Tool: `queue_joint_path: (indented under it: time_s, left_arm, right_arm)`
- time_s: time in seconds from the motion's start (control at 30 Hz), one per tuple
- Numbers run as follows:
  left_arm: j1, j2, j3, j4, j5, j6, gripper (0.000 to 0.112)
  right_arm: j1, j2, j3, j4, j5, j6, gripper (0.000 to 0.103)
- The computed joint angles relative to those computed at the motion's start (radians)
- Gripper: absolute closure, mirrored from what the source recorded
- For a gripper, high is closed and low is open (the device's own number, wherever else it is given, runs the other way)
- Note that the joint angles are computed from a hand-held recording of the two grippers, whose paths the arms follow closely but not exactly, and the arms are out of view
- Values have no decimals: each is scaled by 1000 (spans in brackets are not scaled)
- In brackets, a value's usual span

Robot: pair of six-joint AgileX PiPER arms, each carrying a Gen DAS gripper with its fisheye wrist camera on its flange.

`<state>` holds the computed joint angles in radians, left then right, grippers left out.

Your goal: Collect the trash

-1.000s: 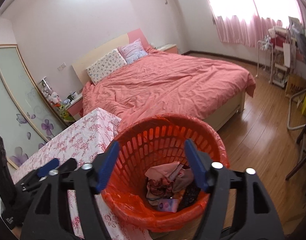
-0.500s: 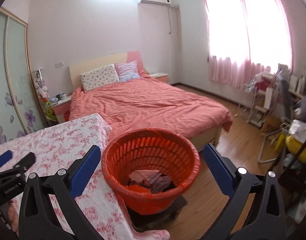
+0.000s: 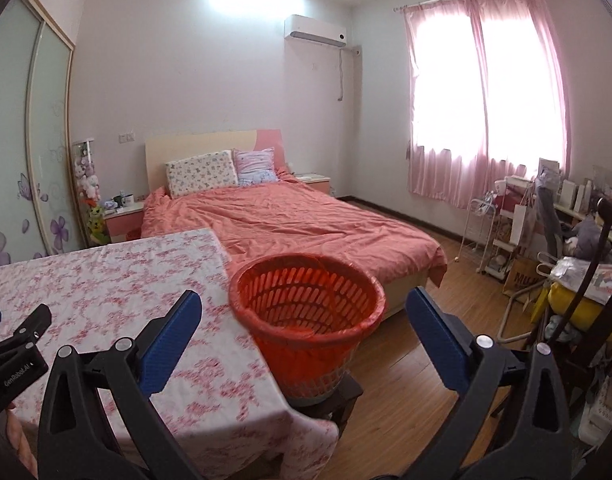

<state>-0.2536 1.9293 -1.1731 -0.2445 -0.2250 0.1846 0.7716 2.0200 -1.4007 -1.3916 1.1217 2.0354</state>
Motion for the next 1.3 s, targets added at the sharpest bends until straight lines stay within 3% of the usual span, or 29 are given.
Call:
queue_joint_path:
  time_s: [0.37,0.53,0.73,1.03,1.3]
  left_arm:
    - [12,-87,155,-6,-50,-14,13]
    - [3,-94,157,-84,-31,63,13]
    - [-6,-90,144,-201,-3,182,13]
    - [5,-108,144,-72,7,42,13]
    - [-17,-122,142,-191,-24,174,13]
  right_arm:
    - [9,7,-32,137,-36,-62,2]
    - [44,41,-68,171,5,-70,2]
    - [46,44,-74,197,-5,-83,2]
    - [51,36,-72,197,-5,-72,2]
    - [54,37,-88,196,11,-79,2]
